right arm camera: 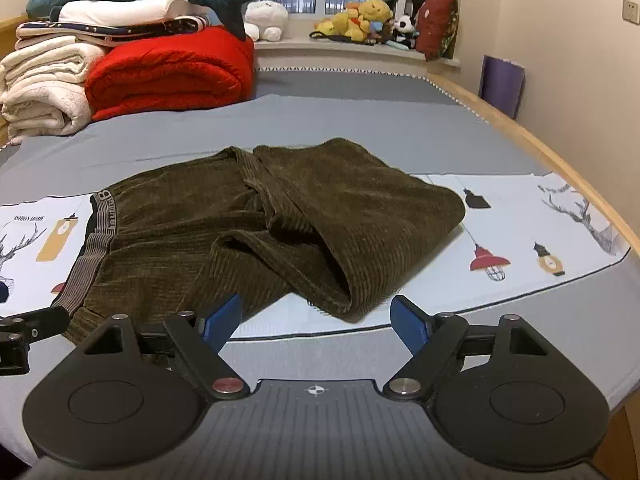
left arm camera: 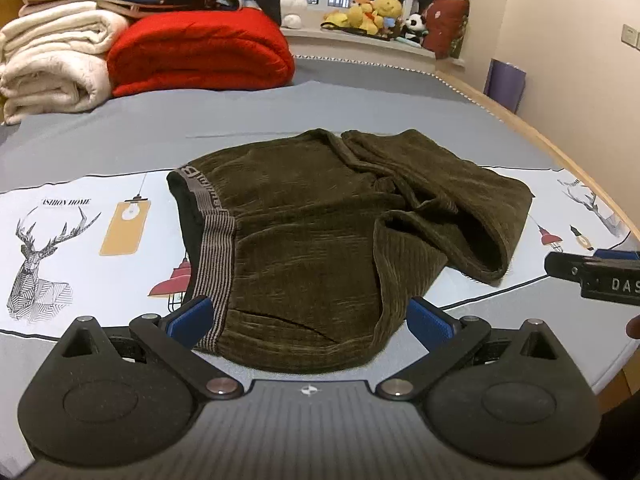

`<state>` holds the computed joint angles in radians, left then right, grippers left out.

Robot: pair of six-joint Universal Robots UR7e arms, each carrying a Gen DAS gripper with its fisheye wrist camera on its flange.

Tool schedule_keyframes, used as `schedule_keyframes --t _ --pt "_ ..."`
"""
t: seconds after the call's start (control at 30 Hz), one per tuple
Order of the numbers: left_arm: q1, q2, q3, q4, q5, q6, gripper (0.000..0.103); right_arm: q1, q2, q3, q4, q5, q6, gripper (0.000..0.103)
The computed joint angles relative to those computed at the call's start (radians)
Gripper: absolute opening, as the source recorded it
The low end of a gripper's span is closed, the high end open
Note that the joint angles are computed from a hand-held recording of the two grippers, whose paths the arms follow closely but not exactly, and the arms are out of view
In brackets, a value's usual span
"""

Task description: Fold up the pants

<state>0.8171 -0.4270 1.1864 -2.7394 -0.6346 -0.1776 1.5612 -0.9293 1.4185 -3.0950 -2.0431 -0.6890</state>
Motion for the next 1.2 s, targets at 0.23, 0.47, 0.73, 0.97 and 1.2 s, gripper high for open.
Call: schedule_keyframes --t 0.23,0.47,0.73,0.97,1.2 --pt "0.002 -0.005 0.016 -0.010 -0.009 0.001 0.103 -0.002 -0.005 0.009 0.007 0.009 -0.005 0.081" --pt "0.003 -0.004 0.019 0.007 -0.014 -0.023 0.103 0.000 0.000 0.009 0.004 0.005 -0.023 0.081" --pt "0.006 -0.008 0.021 0.020 -0.018 -0.039 0.103 0.001 0.006 0.002 0.006 -0.001 -0.027 0.081" --pt "0.006 -0.009 0.020 0.025 -0.023 -0.043 0.103 0.002 0.008 0.006 0.003 0.005 -0.038 0.081" --pt "0.004 -0.005 0.017 0.023 -0.026 -0.044 0.103 0.003 0.007 0.006 0.002 0.005 -0.042 0.081"
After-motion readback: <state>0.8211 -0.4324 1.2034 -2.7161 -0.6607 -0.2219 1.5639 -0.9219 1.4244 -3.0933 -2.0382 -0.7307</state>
